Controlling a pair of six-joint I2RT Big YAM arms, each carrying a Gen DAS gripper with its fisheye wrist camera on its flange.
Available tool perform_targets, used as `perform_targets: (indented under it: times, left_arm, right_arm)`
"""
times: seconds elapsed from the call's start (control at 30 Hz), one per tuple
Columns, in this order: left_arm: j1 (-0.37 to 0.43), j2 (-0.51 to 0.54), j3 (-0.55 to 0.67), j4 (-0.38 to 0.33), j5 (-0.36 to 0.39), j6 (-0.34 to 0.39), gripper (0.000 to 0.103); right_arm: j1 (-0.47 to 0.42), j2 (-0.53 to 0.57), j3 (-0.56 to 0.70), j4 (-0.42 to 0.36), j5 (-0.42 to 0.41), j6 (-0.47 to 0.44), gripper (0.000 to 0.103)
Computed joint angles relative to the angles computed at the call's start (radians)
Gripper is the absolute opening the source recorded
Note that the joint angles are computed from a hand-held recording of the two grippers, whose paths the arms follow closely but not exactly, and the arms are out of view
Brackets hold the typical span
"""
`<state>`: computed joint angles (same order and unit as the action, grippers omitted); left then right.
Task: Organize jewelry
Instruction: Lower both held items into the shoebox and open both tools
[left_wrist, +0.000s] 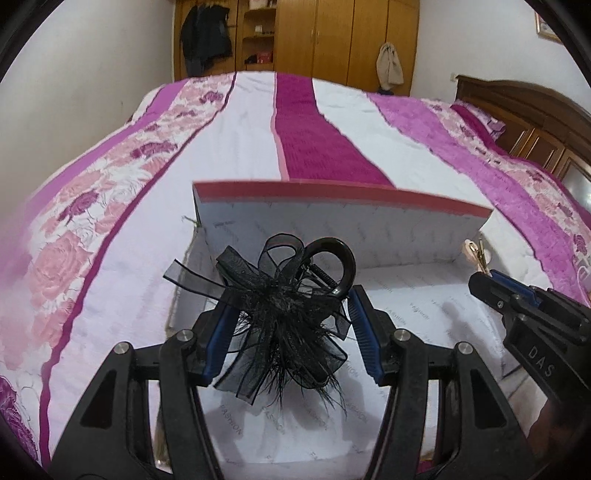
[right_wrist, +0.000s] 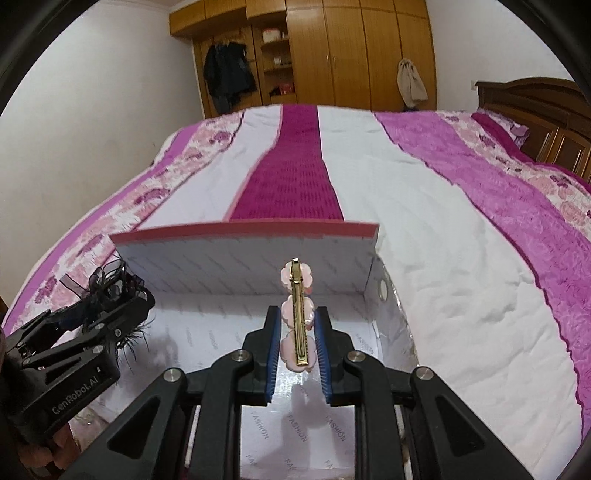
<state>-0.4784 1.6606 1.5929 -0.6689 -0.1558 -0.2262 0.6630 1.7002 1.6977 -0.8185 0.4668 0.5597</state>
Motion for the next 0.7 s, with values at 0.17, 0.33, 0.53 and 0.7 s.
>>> perform_targets:
  times: [0.17,0.33,0.53,0.7]
  left_arm:
    - [0.005,0.039,0.037,-0.058,-0.003,-0.009,0.052]
    - [-0.004,0.056,0.062,-0.089,-0.030,0.012,0.052]
    - [-0.006,0.072,0.091,-0.130,-0.037,0.033,0.054]
    - [0.002,0.065,0.095,-0.149,0.006,0.017,0.060]
  right_arm:
    - [-0.019,0.038,0.039,-0.055,-0.019,-0.004,0.020]
    - [-0.043,0.059,0.053,-0.080,-0.063,0.023,0.020]
    - [-0.052,0.067,0.047,-0.090,-0.102,0.032,0.020]
    - [-0.054,0.055,0.039,-0.072,-0.135,0.047,0.028]
